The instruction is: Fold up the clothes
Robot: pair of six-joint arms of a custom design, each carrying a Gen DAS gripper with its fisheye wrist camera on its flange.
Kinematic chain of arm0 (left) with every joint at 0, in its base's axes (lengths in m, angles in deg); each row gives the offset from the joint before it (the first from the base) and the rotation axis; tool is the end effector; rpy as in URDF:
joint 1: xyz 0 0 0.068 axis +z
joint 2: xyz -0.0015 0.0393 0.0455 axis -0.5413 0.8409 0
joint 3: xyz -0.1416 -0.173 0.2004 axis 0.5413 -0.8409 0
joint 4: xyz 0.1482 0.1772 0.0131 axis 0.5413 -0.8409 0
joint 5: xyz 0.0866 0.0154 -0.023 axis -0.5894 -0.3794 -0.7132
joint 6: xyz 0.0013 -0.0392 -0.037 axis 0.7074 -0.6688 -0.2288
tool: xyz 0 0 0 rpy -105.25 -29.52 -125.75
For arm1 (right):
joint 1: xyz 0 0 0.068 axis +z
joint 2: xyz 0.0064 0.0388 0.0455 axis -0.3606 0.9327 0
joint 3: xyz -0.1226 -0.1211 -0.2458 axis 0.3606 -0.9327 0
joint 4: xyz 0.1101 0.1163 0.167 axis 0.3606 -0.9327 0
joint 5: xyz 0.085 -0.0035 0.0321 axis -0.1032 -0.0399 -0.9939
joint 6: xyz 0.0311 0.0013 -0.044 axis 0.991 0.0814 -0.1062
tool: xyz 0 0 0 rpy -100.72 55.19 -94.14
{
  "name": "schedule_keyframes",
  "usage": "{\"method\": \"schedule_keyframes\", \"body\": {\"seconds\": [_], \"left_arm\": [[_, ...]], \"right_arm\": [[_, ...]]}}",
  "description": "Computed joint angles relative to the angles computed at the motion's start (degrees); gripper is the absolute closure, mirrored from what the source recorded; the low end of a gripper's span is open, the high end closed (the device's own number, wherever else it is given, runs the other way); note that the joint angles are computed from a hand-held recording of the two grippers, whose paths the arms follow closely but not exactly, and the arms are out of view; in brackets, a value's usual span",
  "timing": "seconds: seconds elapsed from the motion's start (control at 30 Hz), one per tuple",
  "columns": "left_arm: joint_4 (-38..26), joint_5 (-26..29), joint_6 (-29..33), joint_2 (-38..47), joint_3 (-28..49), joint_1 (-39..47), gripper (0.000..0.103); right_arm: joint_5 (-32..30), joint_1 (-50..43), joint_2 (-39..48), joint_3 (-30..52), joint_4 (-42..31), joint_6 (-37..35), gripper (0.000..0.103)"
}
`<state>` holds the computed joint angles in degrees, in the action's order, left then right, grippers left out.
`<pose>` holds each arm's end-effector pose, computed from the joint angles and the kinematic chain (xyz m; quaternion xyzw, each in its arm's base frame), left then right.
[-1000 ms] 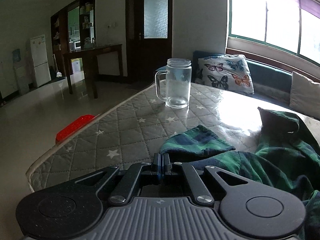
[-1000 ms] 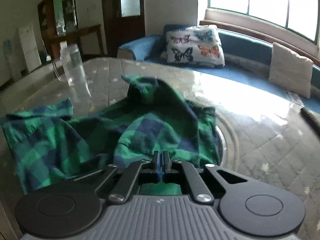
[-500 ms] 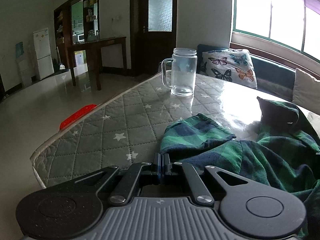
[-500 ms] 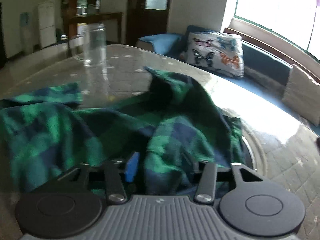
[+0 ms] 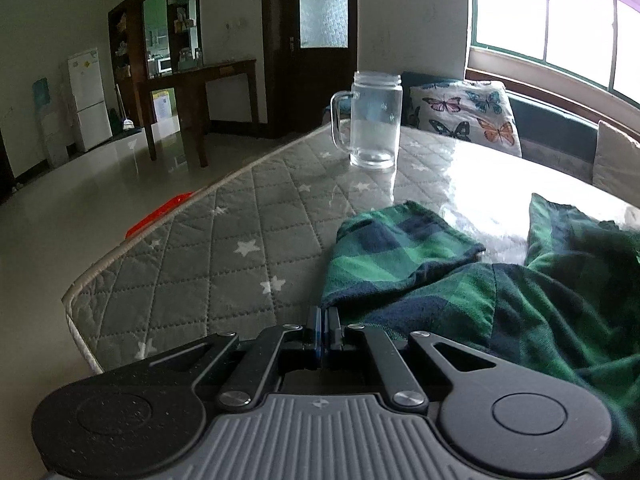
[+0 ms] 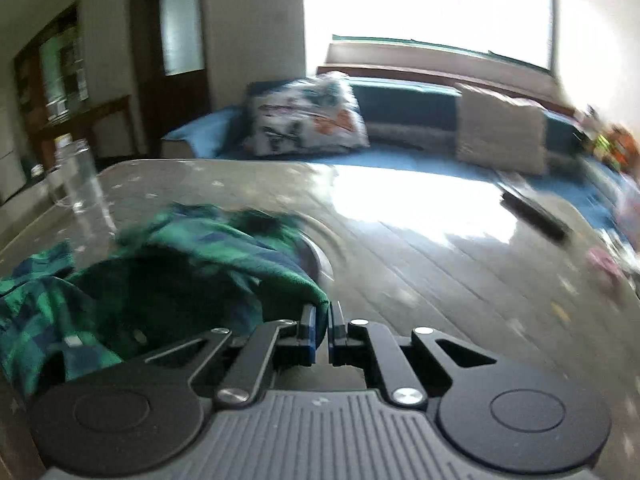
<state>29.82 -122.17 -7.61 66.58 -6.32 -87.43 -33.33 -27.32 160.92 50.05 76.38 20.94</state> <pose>0.1387 -0.1478 0.0852 -0.2457 0.8675 0.1308 0.4123 0.2748 -0.0193 0.1322 -0.1039 0.8955 0.0691 0.4272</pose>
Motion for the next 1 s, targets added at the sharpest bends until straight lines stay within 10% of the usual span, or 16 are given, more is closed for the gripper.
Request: {"method": "schedule_keyframes", "body": {"seconds": [0.37,0.53,1.0], "left_arm": [[-4.7,0.9,0.9,-2.4,0.9,-2.1,0.096],[-9.8,-0.9,0.8,-5.2,2.3,-3.4,0.063],[9.8,2.4,31.2,-2.4,8.8,7.7,0.052]], "right_arm": [[0.3,-4.5,-1.3,-8.4,2.4,-14.4,0.060],[1.0,5.2,-2.4,-6.2,1.9,-16.4,0.056],[11.3,24.3,18.2,12.0,0.1,-19.4,0.064]]}}
